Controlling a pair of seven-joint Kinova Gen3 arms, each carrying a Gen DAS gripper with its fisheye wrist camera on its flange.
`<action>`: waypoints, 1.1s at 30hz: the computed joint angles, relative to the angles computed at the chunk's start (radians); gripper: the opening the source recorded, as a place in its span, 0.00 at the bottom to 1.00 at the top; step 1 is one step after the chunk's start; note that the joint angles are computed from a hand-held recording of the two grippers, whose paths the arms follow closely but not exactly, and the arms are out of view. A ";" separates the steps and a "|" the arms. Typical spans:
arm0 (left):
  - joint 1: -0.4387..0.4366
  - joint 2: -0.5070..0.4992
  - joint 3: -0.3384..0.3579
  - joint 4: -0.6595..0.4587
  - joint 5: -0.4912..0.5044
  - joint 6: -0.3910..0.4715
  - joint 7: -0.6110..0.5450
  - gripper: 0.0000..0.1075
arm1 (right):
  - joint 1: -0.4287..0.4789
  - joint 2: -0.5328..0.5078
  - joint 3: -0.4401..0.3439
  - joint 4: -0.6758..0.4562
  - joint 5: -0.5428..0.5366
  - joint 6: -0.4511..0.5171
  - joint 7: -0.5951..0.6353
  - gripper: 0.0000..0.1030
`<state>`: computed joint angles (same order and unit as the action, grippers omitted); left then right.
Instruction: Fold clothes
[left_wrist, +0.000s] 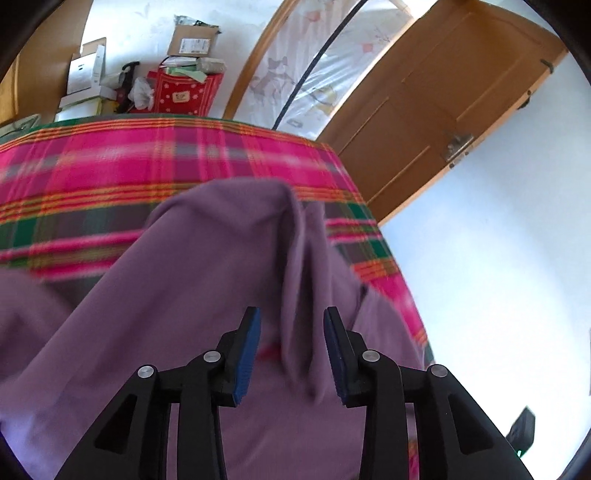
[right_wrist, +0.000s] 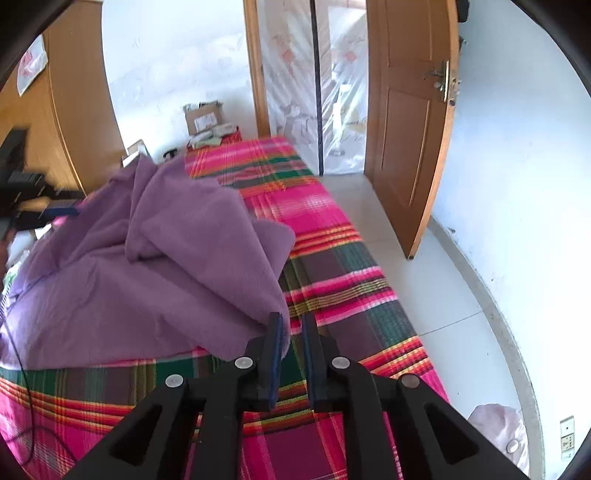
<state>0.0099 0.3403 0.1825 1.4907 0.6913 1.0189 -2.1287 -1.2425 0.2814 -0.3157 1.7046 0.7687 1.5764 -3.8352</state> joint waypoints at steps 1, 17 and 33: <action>-0.028 -0.025 -0.006 0.031 0.014 0.008 -0.022 0.34 | -0.006 -0.001 -0.002 -0.001 0.010 0.003 -0.002 0.11; -0.399 -0.284 -0.328 0.395 0.105 0.042 -0.156 0.34 | 0.002 0.075 0.039 -0.107 0.147 -0.278 0.268 0.17; -0.639 -0.247 -0.431 0.469 0.155 0.087 -0.237 0.34 | 0.006 0.200 0.163 -0.323 0.085 -0.512 0.696 0.27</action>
